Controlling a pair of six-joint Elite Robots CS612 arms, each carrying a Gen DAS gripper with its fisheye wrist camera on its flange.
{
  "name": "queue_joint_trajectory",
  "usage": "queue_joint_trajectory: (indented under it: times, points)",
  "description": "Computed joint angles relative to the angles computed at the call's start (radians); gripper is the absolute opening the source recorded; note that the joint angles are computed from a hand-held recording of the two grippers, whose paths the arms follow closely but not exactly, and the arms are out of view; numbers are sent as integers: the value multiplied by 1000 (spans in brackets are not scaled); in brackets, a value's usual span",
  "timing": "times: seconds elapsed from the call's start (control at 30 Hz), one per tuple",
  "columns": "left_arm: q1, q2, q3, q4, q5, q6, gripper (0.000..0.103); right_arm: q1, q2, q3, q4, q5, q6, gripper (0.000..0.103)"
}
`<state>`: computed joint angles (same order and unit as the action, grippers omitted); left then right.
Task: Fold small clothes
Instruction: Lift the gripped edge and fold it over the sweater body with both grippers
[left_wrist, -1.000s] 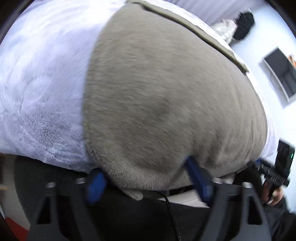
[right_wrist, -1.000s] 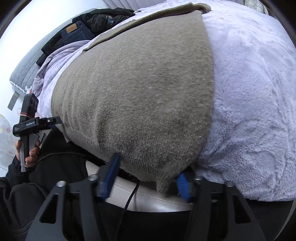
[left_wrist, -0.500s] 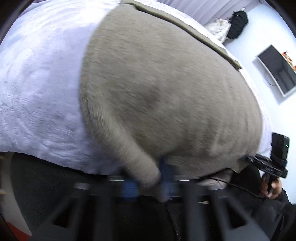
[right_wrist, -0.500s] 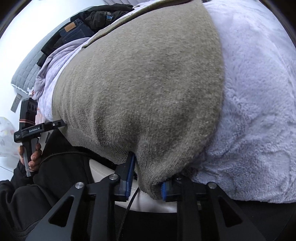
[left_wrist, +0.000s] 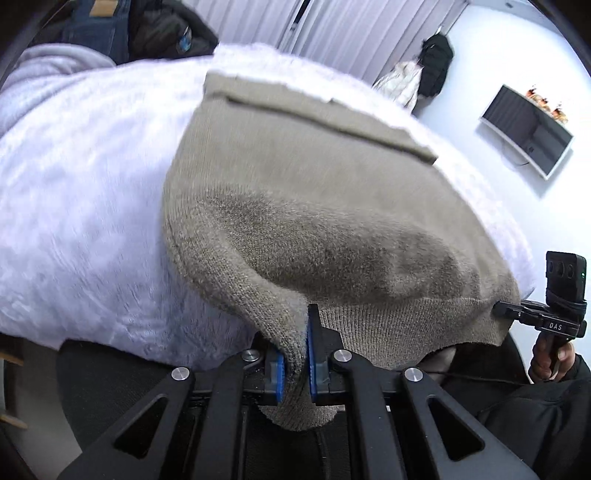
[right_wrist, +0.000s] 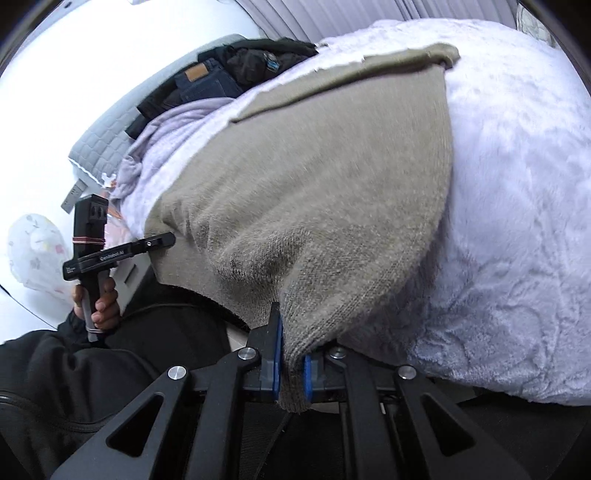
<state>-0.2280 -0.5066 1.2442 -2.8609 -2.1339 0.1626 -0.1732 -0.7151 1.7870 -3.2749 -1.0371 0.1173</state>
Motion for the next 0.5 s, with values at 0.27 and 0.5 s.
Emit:
queue_joint_trajectory:
  times: [0.27,0.5]
  points:
    - [20,-17,7,-142,-61,-67,10,-11,-32,13,-124,61,-2,9]
    - [-12,-18,-56,-130,31,-55,10,-10,-38,-26,-157,19,37,9]
